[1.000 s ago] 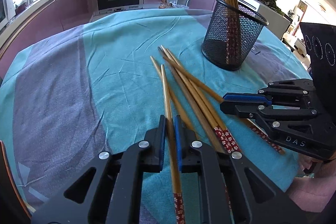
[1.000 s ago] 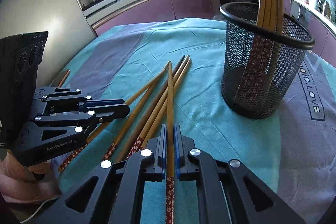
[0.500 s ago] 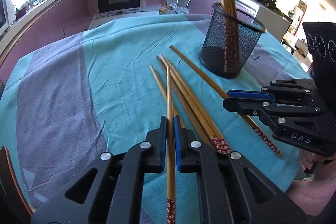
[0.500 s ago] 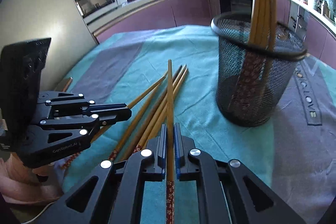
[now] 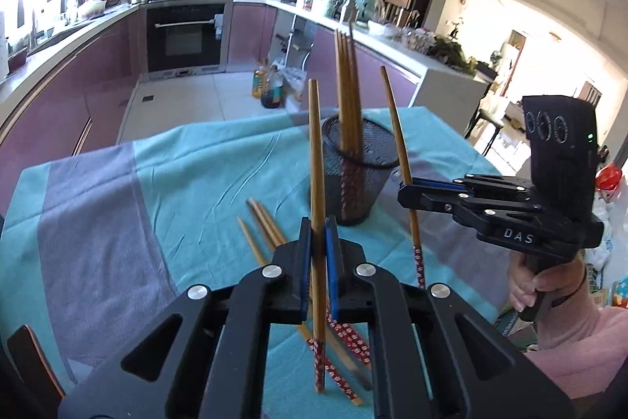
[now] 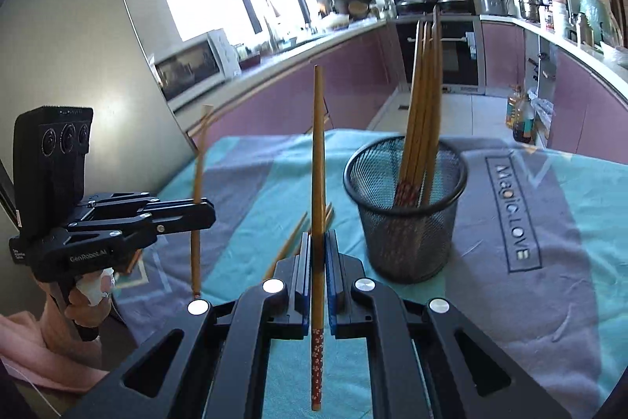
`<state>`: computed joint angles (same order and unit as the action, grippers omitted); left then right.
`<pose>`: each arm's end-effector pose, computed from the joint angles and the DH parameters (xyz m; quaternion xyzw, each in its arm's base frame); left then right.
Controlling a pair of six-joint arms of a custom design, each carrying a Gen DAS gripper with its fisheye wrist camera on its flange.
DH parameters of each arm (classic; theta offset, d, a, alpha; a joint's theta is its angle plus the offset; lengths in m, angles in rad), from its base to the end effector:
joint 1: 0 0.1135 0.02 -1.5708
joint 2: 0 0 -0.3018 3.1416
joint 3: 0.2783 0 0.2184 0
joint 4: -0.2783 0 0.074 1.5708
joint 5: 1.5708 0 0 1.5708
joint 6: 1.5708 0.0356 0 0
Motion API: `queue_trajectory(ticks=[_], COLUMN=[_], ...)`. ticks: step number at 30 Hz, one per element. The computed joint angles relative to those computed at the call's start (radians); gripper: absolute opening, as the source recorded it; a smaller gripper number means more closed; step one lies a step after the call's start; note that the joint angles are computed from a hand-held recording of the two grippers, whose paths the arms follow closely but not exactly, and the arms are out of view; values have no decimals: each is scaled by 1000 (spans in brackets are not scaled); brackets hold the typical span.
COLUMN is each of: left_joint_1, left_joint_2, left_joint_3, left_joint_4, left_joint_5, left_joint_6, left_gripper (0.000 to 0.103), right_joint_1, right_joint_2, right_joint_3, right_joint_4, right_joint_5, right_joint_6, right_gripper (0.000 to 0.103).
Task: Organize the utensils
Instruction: 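Lift the left gripper's chopstick into the mesh cup while the right gripper inserts its own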
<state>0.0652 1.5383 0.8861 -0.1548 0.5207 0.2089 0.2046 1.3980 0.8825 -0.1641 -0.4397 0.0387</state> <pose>0.2866 0.0010 0.2596 0.1601 0.8875 -0.1874 0.3894 0.2544 0.0683 0.2927 -0.1666 0.8698 0.2464 0.3936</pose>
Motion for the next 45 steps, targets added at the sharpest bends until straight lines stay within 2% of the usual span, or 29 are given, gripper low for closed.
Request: queue_trajectory(ticks=[8, 21, 33, 45], left_joint_1=[-1, -55, -145, -216], left_joint_2=[-52, -39, -18, 125], left_joint_3=[55, 221, 307, 391], left_joint_4=[-15, 25, 91, -8], left_joint_5=[51, 99, -5, -101], left_joint_6=[-20, -139, -212, -162], left_gripper=[7, 7, 7, 7], right_joint_1=[-68, -118, -97, -65], right_joint_2=[-28, 36, 118, 207], right_joint_3=[40, 161, 260, 263], right_joint_4=[20, 86, 146, 167], right_joint_5=[-39, -15, 57, 121], right_joint_6=[9, 60, 116, 103], right_gripper=[6, 6, 6, 6])
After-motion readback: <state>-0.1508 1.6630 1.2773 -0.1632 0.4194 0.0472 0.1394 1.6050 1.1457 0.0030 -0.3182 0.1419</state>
